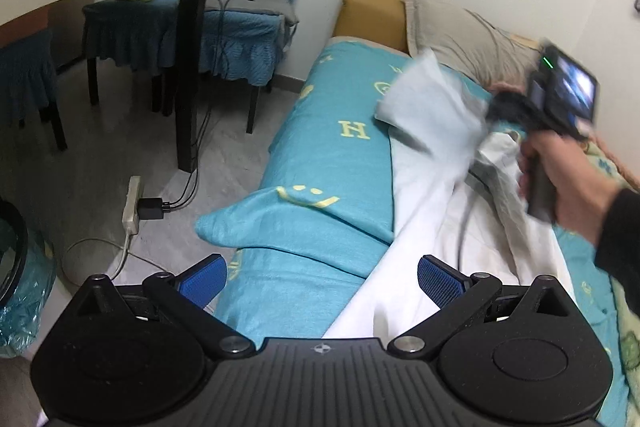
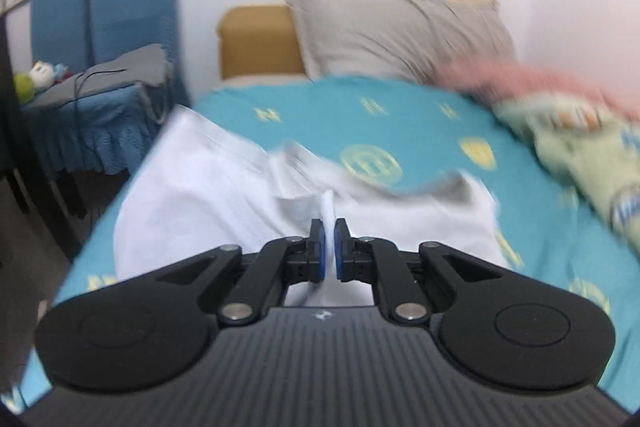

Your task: Fold clothes

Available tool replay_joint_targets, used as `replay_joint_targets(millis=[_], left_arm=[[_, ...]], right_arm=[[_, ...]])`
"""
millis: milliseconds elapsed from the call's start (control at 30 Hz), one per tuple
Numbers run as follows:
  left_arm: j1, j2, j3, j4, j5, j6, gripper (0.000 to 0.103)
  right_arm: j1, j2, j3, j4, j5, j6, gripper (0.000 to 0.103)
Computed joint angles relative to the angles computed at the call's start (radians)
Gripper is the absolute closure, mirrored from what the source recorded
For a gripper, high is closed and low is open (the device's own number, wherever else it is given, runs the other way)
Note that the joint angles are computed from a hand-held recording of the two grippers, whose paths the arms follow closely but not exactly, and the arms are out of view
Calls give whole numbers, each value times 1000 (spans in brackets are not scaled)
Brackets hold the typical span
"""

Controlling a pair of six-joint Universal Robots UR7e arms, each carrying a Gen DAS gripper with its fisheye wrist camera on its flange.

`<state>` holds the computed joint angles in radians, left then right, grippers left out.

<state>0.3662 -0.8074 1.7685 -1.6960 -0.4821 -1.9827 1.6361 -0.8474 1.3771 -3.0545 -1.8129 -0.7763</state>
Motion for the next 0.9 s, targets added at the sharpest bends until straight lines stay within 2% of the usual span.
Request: replay_joint_targets(millis=[67,100,133,167,200,233,400,467,500,600,633,767,867,900], left_arm=[[3,15,-19,-3,5,20,0],[4,22,-27,-7,8,31,0],[6,26,-32,-14,11,43,0],[9,30,-37,-22,13,55,0],[12,34,-38,-36,15,69,0],[16,38,-39,-52,17,83,0],[39,55,-44,-129,10,156,0],[56,63,-44,-169,2,183,0],[63,65,-40,-197,-1,199,0],[87,75,-29,-279,-5,250,0],[95,80,-27,-303,-6,268,0],[120,91,-15,-422,-21,346,1],[124,98,-11,-466,-21,381,1],[125,101,-15,-464,-23,384,1]], right_arm=[[-38,-49,24,79,10,13,93],[-55,-72,35,120,24,15,88],[-71,-94,43,162,41,15,68],[-87,-110,45,195,81,13,54],[-101,-123,44,228,119,10,27],[-103,-117,28,257,153,12,20],[-109,-77,-69,400,319,14,22],[-86,-2,-181,480,304,39,24],[-75,34,-237,519,291,50,30],[-51,150,-396,584,255,42,39],[-49,172,-424,597,254,27,42],[-45,252,-542,699,233,-14,42],[-44,262,-565,781,229,-65,45],[-45,254,-553,795,233,-90,55]])
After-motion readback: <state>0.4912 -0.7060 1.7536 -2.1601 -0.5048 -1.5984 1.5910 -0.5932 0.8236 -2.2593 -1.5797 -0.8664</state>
